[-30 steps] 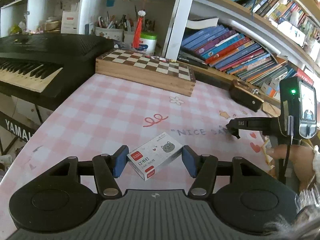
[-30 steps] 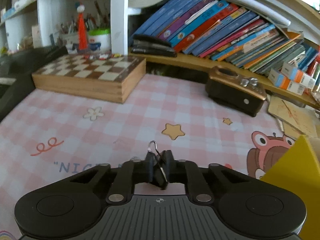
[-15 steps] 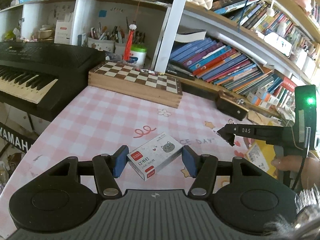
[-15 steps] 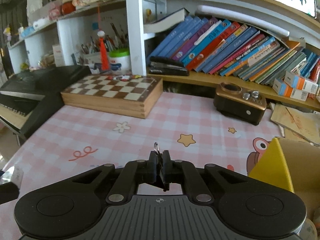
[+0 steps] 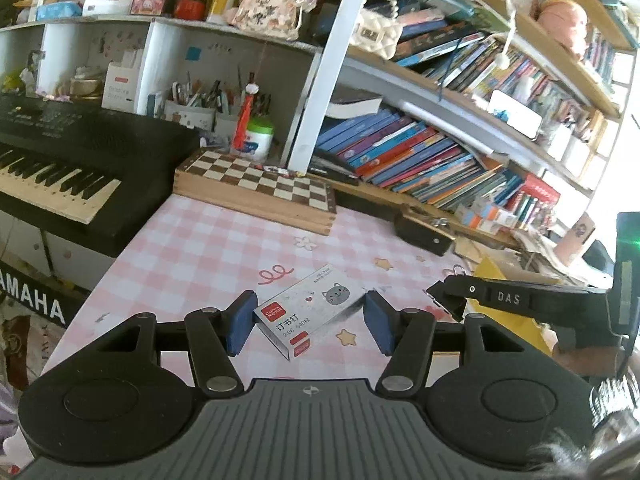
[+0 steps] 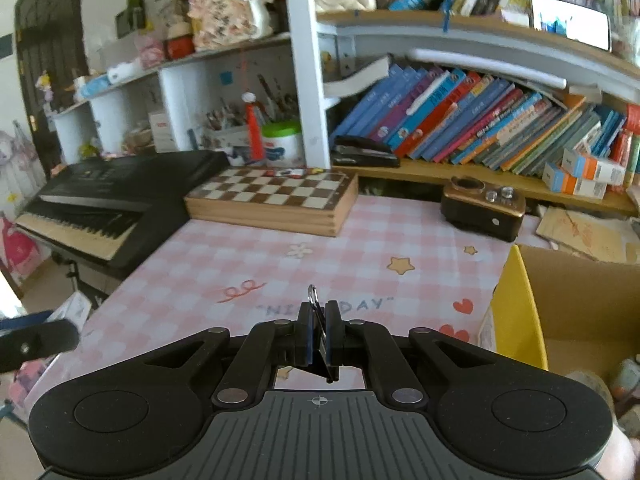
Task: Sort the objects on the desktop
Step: 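Lift and carry the boxed item and binder clip toward the yellow box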
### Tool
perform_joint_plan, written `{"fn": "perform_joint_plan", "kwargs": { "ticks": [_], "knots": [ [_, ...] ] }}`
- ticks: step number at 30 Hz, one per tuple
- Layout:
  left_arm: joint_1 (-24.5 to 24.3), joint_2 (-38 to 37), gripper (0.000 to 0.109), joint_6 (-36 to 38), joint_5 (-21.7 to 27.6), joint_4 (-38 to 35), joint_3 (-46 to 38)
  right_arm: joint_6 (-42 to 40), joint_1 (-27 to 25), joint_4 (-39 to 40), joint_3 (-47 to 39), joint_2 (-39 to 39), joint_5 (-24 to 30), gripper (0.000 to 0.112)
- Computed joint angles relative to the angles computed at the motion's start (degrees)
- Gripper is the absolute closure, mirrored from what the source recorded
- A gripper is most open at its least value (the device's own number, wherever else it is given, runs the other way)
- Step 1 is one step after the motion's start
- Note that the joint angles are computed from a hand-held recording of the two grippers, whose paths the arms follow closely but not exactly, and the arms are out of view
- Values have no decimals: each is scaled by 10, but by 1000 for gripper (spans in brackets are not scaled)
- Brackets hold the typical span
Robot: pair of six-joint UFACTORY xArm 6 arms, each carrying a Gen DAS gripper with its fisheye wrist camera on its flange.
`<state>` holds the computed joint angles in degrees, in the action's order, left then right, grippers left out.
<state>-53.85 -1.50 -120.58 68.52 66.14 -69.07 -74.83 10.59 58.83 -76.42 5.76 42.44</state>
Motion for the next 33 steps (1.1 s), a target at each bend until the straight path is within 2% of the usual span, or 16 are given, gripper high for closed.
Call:
{"fn": "perform_joint_plan", "kwargs": {
  "ticks": [4,12,20,33],
  "knots": [
    [-24,-19,53,-9,8,8,16,-12,-14,5,48,-56,20,107],
    [-71,-59,53,-33,17,15,59,24,-36,-12,138,-154,46,107],
    [-132,-90,53,-54,49,3,88,49,-52,-38,234,-257,70,107],
    [-207,-92,53,-68,75,-8,90,83,-103,-60,348,-393,114,107]
  ]
}}
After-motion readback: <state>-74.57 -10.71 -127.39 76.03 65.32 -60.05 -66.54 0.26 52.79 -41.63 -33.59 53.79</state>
